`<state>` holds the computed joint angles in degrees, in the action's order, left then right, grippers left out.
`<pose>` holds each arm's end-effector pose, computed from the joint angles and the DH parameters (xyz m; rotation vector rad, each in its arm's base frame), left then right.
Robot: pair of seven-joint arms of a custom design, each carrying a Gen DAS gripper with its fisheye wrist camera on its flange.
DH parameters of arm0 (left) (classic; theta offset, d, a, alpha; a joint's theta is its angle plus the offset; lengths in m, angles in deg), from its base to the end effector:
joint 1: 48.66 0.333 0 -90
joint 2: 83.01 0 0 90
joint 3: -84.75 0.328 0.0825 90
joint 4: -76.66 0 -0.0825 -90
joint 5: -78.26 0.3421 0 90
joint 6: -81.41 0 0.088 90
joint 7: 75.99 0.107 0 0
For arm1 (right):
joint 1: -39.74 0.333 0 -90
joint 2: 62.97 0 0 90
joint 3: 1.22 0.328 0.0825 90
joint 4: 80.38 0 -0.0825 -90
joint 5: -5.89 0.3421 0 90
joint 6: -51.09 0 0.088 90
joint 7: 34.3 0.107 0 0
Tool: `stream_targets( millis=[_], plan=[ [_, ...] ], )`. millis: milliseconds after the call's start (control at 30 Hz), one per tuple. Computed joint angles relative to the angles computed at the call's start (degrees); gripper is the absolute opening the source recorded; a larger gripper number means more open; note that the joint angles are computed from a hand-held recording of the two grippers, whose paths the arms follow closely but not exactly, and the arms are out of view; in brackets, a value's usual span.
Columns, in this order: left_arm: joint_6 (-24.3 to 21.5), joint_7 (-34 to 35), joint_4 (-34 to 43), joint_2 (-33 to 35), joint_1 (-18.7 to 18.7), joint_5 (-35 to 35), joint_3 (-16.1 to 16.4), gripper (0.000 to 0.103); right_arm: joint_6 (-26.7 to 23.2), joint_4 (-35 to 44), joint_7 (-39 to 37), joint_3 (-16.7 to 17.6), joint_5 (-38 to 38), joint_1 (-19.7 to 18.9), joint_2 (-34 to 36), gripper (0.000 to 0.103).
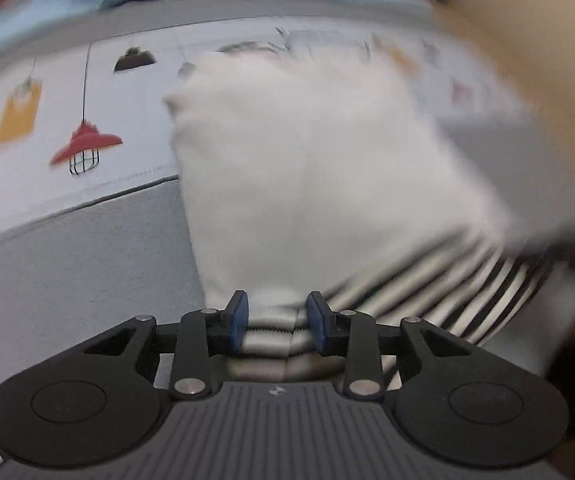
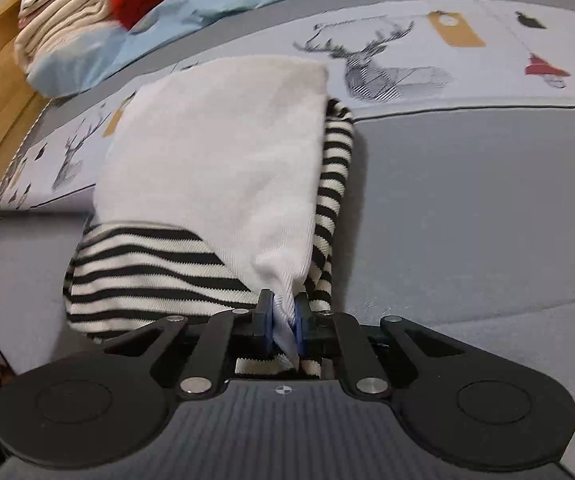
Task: Fold small clothes
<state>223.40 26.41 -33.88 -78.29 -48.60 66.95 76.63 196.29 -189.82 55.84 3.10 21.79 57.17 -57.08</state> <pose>0.5751 -0.0782 0.5261 -1.7713 2.2270 -0.6367 0.5494 0.2140 0.5298 -1.9923 1.6484 -0.1409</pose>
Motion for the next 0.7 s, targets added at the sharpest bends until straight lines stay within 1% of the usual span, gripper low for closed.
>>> stream_targets(
  millis=[33,100,133,200,233,300,333,367,400,433,500,533,567,600,633,700],
  plan=[
    [1.6,-1.1,-1.4,-1.2,-0.5,2.4,-0.1,0.037,1.1,0.0,0.9,0.0,-1.1,0.3,0.3,0.010],
    [-0.7,-6.4,-1.4,-3.3,-0.8,3.8,0.4,0.038,2.5,-0.8,1.9,-0.1,-2.0,0.6,-0.1,0.010],
    [-0.7,-7.0,-2.4,-4.9,-0.7,2.1,0.6,0.038,2.5,-1.2,2.3,-0.2,-2.1,0.6,-0.3,0.010],
    [0.7,-5.0,-5.5,-8.4,-1.0,-1.8,1.3,0.038,3.0,-1.7,3.5,-0.2,-2.0,0.5,-0.8,0.011],
    [1.2,-4.1,-6.8,-9.6,-1.5,-1.9,1.5,0.038,3.7,-2.2,3.7,-0.1,-2.2,0.6,-1.2,0.011],
    [3.1,-3.6,-8.7,-10.5,-2.5,-1.0,1.5,0.038,5.4,-3.3,4.7,-0.1,-3.0,0.7,-2.3,0.012],
    [3.7,-3.7,-9.5,-10.4,-3.0,-0.5,1.5,0.038,6.1,-3.7,3.5,0.1,-1.2,0.5,-2.7,0.012],
    [1.8,-4.9,-8.7,-9.2,-3.1,1.4,1.4,0.038,6.0,-3.8,1.2,0.3,1.8,0.1,-2.9,0.012],
    [-2.1,-6.8,-6.8,-7.6,-3.1,4.8,1.1,0.038,4.8,-3.4,-0.4,0.4,3.6,-0.2,-2.8,0.012],
    [-4.3,-8.7,-5.7,-6.4,-3.2,9.2,0.6,0.038,3.0,-2.8,-0.4,0.2,2.5,-0.2,-2.5,0.012],
    [-4.3,-9.7,-5.1,-5.9,-3.5,10.9,0.4,0.038,-2.2,-0.9,3.9,-0.5,-5.9,0.3,-1.4,0.012],
    [-4.6,-10.5,-4.8,-5.9,-3.5,10.1,0.5,0.038,-3.2,-0.6,7.0,-0.9,-9.6,0.5,-1.2,0.013],
    [-4.7,-10.8,-4.5,-5.9,-3.4,9.5,0.6,0.039,-1.7,-1.0,8.6,-1.1,-9.9,0.4,-1.4,0.015],
    [-4.7,-10.6,-4.5,-6.2,-3.3,8.7,0.7,0.039,1.4,-1.8,8.9,-1.1,-8.2,0.0,-1.9,0.015],
    [-4.2,-10.3,-4.9,-6.8,-3.3,7.9,0.9,0.039,5.9,-2.8,8.0,-0.9,-5.3,-0.4,-2.4,0.015],
    [-1.1,-9.8,-5.8,-7.8,-3.1,5.7,1.3,0.039,12.5,-3.3,4.8,-0.4,-0.9,-0.8,-2.3,0.015]
  ],
)
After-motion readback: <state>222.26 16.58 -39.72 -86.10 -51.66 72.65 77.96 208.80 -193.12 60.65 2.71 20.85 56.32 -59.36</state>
